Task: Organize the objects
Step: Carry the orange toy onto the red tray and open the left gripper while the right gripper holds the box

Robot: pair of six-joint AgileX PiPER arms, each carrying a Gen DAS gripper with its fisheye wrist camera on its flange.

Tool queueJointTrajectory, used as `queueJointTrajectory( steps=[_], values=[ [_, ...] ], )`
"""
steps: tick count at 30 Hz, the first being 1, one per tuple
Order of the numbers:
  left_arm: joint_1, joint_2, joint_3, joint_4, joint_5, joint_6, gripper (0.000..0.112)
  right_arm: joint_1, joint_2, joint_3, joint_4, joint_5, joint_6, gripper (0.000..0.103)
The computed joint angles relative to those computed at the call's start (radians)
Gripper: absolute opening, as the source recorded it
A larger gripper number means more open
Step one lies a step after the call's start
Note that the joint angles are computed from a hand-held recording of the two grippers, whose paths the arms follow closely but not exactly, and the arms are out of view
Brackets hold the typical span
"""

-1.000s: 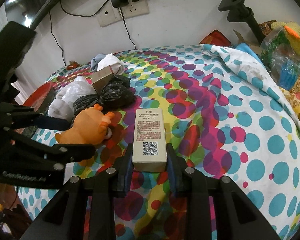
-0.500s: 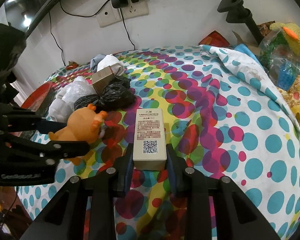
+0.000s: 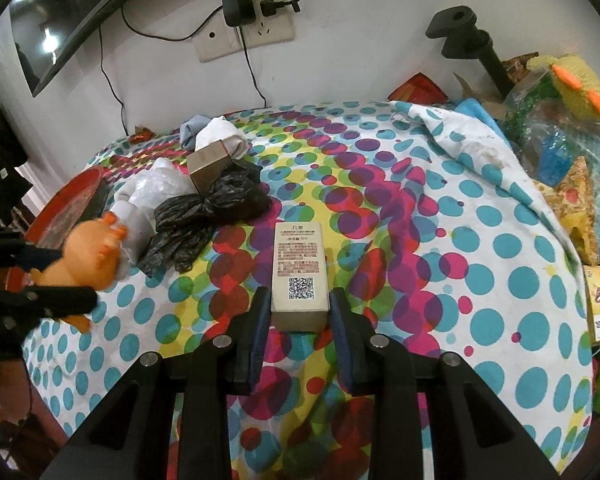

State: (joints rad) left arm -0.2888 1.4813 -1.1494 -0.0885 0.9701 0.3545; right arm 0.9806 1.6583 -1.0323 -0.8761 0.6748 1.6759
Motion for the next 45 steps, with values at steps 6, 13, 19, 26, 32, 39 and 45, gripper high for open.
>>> queueJointTrajectory(
  steps=[6,13,19,26,32,39,45],
  values=[
    [0.151,-0.032,0.005,-0.037,0.021,0.085,0.044,0.017,0.005,-0.023,0.021,0.044,0.001,0.028],
    [0.384,-0.013,-0.026,-0.074,0.031,0.212,0.044,0.039,0.03,-0.071,0.037,0.116,-0.011,0.028],
    [0.569,0.072,-0.123,-0.079,0.043,0.28,0.044,0.059,0.054,-0.116,0.039,0.177,-0.02,0.028],
    [0.74,0.215,-0.259,-0.073,0.053,0.319,0.044,0.058,0.073,-0.146,0.067,0.203,-0.053,0.028],
    [0.825,0.357,-0.389,-0.037,0.057,0.322,0.044,0.036,0.098,-0.163,0.12,0.188,-0.09,0.028],
    [0.879,0.485,-0.533,-0.011,0.098,0.317,0.044,0.008,0.139,-0.215,0.174,0.197,-0.143,0.029],
    [0.911,0.567,-0.66,-0.034,0.162,0.325,0.044,-0.018,0.176,-0.261,0.206,0.211,-0.187,0.029]
  ],
)
